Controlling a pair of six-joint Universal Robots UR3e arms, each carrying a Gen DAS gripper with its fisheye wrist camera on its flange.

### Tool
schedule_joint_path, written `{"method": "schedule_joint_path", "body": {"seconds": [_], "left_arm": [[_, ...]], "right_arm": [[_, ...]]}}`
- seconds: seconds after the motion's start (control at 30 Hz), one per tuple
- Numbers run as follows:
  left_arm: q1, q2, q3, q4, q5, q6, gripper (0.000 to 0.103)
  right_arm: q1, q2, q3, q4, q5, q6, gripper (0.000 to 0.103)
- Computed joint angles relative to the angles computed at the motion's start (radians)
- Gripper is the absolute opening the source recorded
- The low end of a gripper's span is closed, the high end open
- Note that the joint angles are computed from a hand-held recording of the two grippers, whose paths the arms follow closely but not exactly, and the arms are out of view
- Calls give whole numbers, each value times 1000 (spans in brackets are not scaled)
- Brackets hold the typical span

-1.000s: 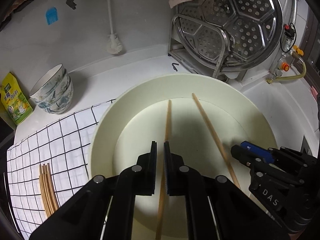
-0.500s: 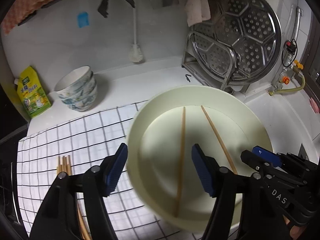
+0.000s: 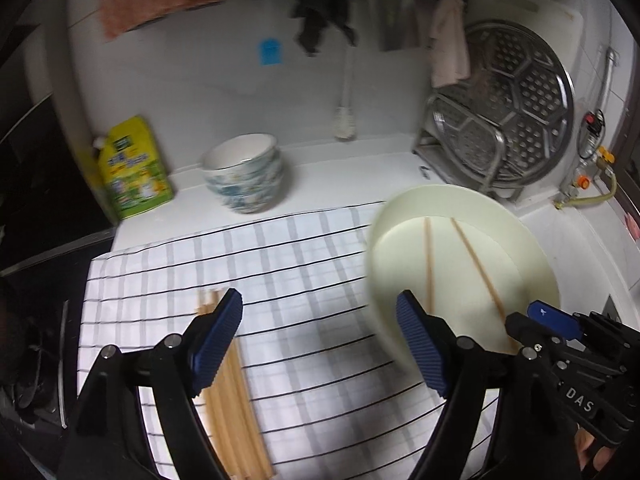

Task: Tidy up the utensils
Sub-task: 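Move both open tools back to the chopstick bundle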

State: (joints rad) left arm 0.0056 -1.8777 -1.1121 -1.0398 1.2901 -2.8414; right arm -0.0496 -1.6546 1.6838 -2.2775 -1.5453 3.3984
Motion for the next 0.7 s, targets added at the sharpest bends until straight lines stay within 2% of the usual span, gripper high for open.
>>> {"method": "schedule_joint_path", "body": {"seconds": [0.4,0.7], "left_arm": [[307,103,-190,21,-26,117,79],[414,69,-273,64,-44,202,81]], "right_arm": [[288,319,-316,37,-50,60,46],[396,556,-522,77,-57,104,52]]}}
